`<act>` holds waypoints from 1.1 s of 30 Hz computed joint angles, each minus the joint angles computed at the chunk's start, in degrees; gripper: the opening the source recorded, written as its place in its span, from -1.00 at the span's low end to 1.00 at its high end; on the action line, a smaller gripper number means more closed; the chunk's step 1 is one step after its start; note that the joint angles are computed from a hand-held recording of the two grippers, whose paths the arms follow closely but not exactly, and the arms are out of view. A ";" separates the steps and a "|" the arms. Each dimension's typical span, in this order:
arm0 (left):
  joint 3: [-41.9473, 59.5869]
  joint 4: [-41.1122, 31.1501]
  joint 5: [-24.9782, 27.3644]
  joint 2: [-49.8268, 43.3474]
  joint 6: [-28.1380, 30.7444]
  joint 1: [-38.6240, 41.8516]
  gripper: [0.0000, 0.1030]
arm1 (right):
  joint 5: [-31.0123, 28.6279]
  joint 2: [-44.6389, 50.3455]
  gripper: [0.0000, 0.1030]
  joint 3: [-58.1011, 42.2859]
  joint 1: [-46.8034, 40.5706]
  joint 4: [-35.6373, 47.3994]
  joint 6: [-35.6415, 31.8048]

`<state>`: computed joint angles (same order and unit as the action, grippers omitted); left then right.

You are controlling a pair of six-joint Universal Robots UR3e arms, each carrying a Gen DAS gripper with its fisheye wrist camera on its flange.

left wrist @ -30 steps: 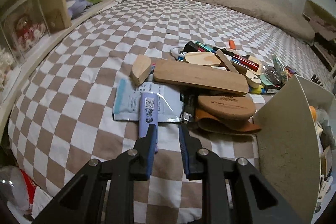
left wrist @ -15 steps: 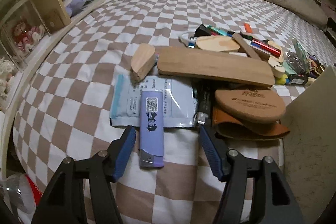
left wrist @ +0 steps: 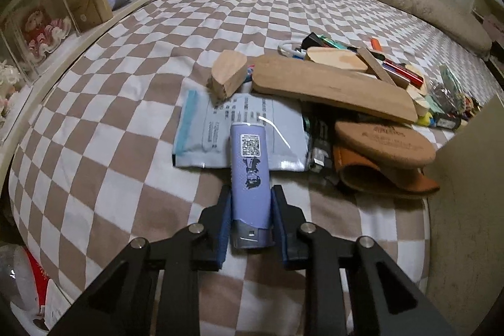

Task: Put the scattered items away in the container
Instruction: 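Lift the purple lighter from the pile with the left tool, then open the left tool, dropping the purple lighter onto the bed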

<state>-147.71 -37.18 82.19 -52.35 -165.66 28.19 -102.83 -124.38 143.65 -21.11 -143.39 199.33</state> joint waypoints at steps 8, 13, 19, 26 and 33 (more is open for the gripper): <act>-0.11 -16.15 -4.34 13.46 5.99 2.59 -0.53 | 9.37 4.30 1.00 -0.17 4.73 -9.05 -11.09; 0.37 -20.19 -6.27 15.98 7.30 -0.01 -0.53 | 14.26 10.21 1.00 -2.80 6.18 -9.71 -16.80; -0.14 -12.30 -2.55 10.14 3.71 -6.52 -0.49 | 16.89 13.72 1.00 -4.77 7.29 -9.41 -20.81; -0.23 -12.26 1.08 10.18 4.10 -6.85 0.14 | 12.95 20.37 1.00 -9.06 13.75 -9.68 -23.25; -0.96 -12.80 1.75 11.66 5.42 -4.60 0.33 | 2.62 31.81 1.00 -16.80 24.14 -7.83 -24.39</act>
